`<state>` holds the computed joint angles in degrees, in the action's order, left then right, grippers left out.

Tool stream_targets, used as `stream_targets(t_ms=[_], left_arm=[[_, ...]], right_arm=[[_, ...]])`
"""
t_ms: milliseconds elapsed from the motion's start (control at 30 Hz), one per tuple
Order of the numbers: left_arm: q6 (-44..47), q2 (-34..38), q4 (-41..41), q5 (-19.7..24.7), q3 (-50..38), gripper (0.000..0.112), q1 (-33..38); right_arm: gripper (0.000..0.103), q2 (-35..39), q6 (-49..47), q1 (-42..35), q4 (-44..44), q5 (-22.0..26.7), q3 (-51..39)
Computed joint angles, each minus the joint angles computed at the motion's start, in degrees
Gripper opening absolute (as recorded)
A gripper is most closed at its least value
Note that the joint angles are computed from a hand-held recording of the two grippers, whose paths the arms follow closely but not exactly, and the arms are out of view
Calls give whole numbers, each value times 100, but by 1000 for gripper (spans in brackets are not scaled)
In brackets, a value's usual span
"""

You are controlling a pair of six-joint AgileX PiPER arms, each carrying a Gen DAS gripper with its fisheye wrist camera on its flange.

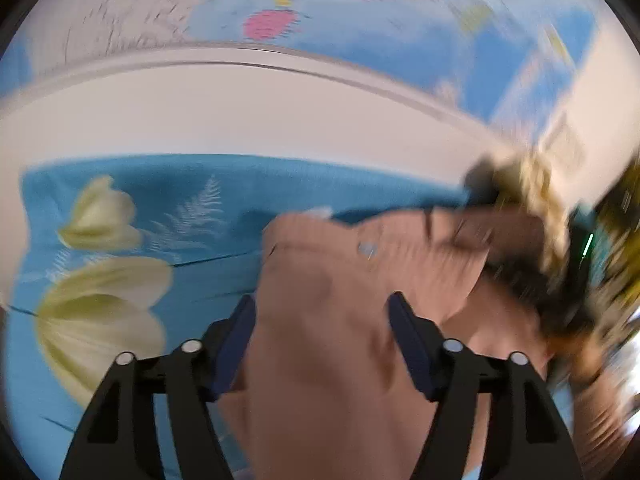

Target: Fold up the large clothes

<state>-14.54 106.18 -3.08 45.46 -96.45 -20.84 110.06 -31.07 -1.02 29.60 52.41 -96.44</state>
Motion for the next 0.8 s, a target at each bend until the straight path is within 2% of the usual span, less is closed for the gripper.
stream_targets(t_ms=[67,133,200,233,333,433,500,600,633,700,767,800], left_arm=[[-211,-204,651,-51,406,68,-241],[-385,-374,872,-137,758,68,-265],[-345,-663,711,-421,1270,69,-133],[-257,-779,558,-544,1459,74,-67],[273,-1294,-78,-1105,2360,78,97],[358,-1574,-157,-1471,2947,83,-1],[692,-1723,-519,-1663,3304,83,-45],[890,-1694,-805,-1869,3468,87,-257],[866,-1619,-791,-1883,3443,87,-353],[722,-1461,-688,-1898,3358,87,-475],[515,-1253,-604,-1936,3240,85,-541],[270,-1165,-511,-2003,3211,82,-576]], right_arm=[[44,-199,-211,-155,216,143,75],[62,-660,-953,-501,902,285,481],[65,-1152,-1645,-894,1424,429,920],[69,-1266,-1848,-1086,1581,519,1007],[72,-1701,-2753,-2095,2174,996,1705],[74,-1801,-3180,-2989,2195,1435,2175],[79,-1889,-3359,-3191,2111,1381,2614],[79,-1689,-3507,-3373,2058,1516,2878],[79,-1701,-3604,-3523,2045,1711,2882],[80,-1618,-3780,-3396,2061,1626,2944],[76,-1479,-3617,-3214,2014,1566,2888],[69,-1429,-3625,-3228,2127,1636,2864]])
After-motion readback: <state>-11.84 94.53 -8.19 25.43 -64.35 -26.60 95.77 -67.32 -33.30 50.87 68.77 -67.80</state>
